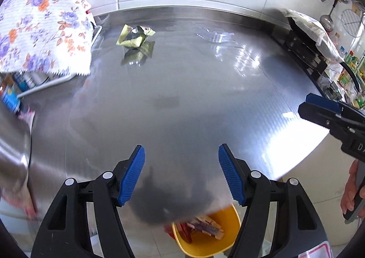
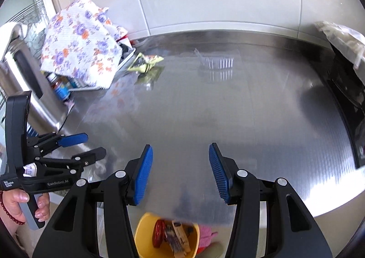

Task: Collect trash
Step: 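Raise both tools from the bin back toward the counter, then move the open left tool down onto the yellow-green snack packet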

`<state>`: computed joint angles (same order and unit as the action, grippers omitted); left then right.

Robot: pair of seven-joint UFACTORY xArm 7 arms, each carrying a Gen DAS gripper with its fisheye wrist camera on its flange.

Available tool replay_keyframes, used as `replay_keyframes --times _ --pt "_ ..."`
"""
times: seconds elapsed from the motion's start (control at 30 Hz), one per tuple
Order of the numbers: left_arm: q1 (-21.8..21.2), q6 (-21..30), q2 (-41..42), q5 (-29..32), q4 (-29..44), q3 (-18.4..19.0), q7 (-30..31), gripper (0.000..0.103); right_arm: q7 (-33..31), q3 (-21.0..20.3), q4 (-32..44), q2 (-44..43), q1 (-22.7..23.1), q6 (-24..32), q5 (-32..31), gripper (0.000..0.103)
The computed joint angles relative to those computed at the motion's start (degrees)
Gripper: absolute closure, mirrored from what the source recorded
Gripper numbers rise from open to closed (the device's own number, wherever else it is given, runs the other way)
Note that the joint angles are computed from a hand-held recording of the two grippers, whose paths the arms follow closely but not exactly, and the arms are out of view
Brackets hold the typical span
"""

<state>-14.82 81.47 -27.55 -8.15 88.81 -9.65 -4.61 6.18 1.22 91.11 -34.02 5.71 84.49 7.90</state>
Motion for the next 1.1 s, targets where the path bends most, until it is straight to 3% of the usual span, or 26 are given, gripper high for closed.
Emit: replay_keyframes --times 0.27,0.57,0.8,0.83,1.1 --pt "1.50 -1.72 10.77 3.18 8.74 0.41 0.30 0.035 -4.24 -1.52 7.41 10.61 0.11 -3.85 0.17 0.051" --pt "1.49 -1.78 25.83 8.19 21.93 1.28 -2.41 0.033 -11.44 -3.68 23.51 28.71 -2.70 -4.87 4.35 0.051" --pt "0.05 -1.33 34.19 10.02 28.86 2.70 -4.31 0.033 -16.19 -0.79 35.85 41.83 -4.74 -2.15 4.08 0.051" --pt "-0.21 -1.85 35.04 10.48 29.43 2.85 -4.46 0.029 -16.66 -0.39 37.09 43.40 -4.74 -1.71 3.49 0.051" --pt "-2.45 -0.20 45.20 12.43 42.48 4.33 -4.33 0.029 -20.06 1.14 39.79 48.78 -3.63 -2.15 -0.64 0.051"
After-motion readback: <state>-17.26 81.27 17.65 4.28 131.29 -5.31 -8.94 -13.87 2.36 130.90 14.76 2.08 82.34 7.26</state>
